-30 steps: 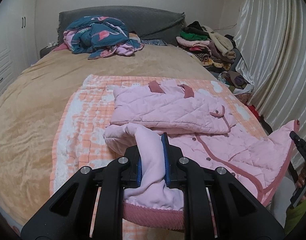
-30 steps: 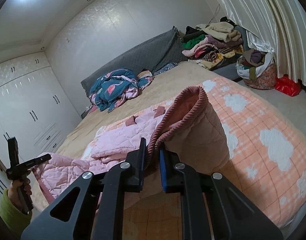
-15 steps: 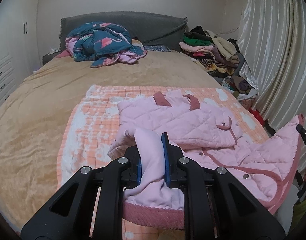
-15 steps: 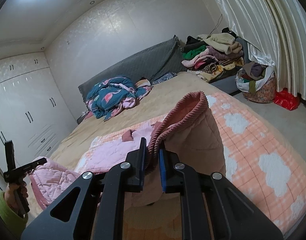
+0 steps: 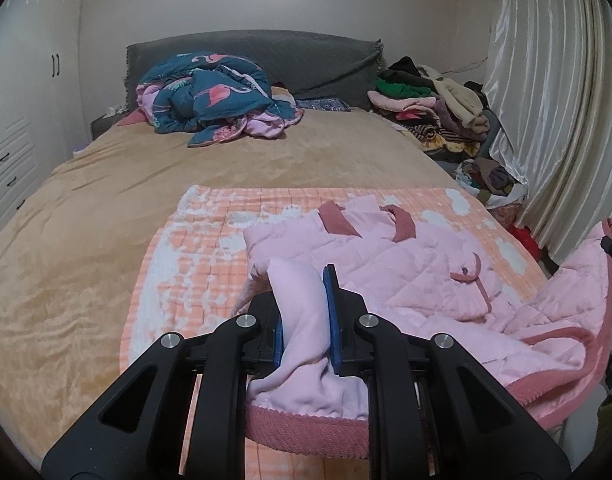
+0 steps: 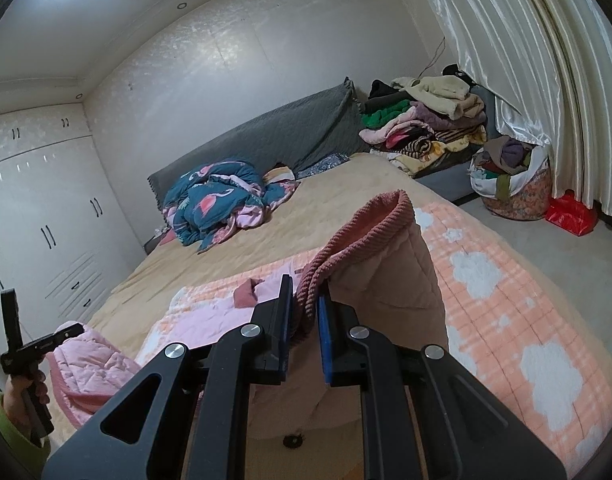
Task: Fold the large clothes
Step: 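Lift the hem with both tools and carry it toward the collar, then lay the hem over the collar and open both tools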
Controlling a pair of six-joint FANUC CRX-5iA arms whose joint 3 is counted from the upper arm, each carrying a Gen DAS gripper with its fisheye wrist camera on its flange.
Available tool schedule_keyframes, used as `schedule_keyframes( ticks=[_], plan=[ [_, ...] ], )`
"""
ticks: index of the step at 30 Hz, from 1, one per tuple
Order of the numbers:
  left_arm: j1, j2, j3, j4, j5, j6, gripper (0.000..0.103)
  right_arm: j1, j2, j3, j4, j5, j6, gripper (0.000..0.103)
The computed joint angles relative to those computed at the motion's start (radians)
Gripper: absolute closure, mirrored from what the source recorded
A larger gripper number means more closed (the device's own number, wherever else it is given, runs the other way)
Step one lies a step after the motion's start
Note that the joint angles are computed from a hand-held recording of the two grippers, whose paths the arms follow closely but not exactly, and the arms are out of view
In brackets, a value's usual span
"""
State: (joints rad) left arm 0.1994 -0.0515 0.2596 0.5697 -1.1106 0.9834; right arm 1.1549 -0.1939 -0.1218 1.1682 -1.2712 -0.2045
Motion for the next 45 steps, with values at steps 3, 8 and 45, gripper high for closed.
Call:
schedule_keyframes(
  ticks=[3, 8, 45],
  plan=[
    [-0.022, 0.031, 0.036, -0.036, 0.026, 0.019, 0.093, -0.049, 0.012, 0.014, -0.008, 0.037, 0.015, 0.092],
    [-0.058, 0.103, 0.114, -0.115, 0.066, 0.074, 0.093, -0.146, 0.039, 0.043, -0.038, 0.106, 0.048, 0.092],
    [-0.086, 0.401, 0.398, -0.064, -0.007, 0.244, 0.040, -0.232, 0.224, 0.019, -0.338, 0.244, 0.202, 0.023]
  ],
)
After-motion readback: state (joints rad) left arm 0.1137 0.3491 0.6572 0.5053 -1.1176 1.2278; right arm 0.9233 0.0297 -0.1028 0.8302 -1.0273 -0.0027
